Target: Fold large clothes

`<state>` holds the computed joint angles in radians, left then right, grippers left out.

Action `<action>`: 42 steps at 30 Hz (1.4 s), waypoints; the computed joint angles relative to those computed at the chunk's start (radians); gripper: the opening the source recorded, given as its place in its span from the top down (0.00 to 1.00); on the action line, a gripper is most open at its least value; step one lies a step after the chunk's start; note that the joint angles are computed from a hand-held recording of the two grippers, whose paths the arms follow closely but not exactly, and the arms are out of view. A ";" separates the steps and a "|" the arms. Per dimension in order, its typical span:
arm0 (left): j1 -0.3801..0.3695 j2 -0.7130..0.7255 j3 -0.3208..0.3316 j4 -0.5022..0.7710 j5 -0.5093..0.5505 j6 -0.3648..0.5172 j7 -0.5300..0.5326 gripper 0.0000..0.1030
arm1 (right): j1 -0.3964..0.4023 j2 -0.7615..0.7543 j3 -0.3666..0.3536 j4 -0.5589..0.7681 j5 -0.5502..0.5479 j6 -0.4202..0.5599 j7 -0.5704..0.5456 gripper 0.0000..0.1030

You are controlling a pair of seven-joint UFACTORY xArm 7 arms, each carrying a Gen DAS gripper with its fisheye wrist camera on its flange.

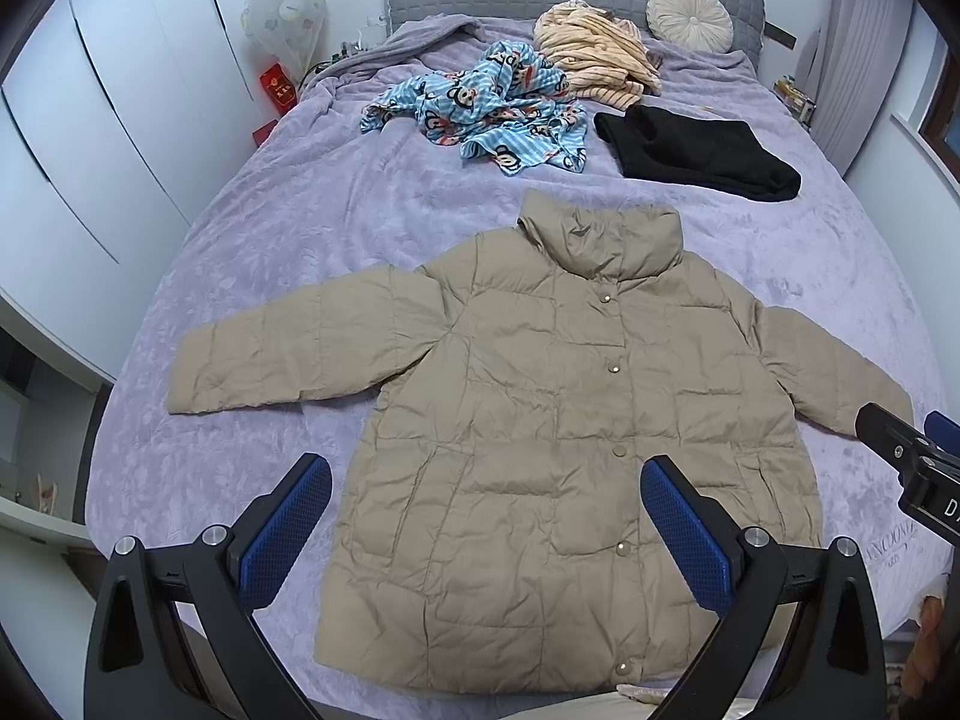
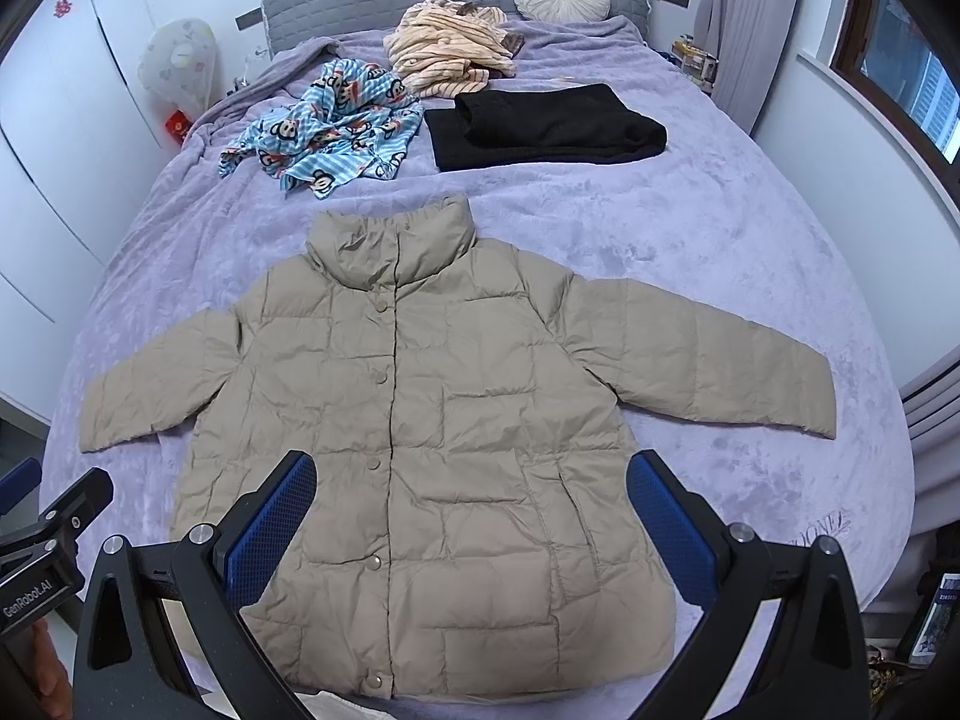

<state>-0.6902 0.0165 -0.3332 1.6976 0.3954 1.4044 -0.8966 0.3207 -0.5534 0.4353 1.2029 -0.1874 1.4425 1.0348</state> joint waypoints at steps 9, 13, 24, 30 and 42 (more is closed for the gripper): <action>0.005 0.000 0.003 -0.013 -0.006 -0.013 0.005 0.00 | 0.001 0.004 -0.002 0.002 0.001 0.001 0.001 0.00; 0.005 0.000 0.002 -0.015 -0.007 -0.014 0.004 0.00 | 0.002 0.001 -0.005 -0.001 0.003 0.002 -0.001 0.00; 0.009 0.001 0.006 -0.036 -0.018 -0.034 0.003 0.00 | 0.003 0.010 -0.005 0.001 0.004 0.009 0.004 0.00; 0.024 -0.002 0.015 -0.051 -0.066 -0.060 0.034 0.00 | 0.015 0.000 -0.011 -0.044 0.026 -0.015 0.017 0.00; 0.124 -0.109 0.055 -0.229 -0.239 -0.201 0.123 0.00 | 0.027 0.065 -0.043 0.008 0.094 -0.013 0.047 0.00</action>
<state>-0.5666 -0.0925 -0.2781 1.4686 0.1566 1.2035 -0.7740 0.3475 -0.4887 0.3923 1.2107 -0.0932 1.4297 1.0813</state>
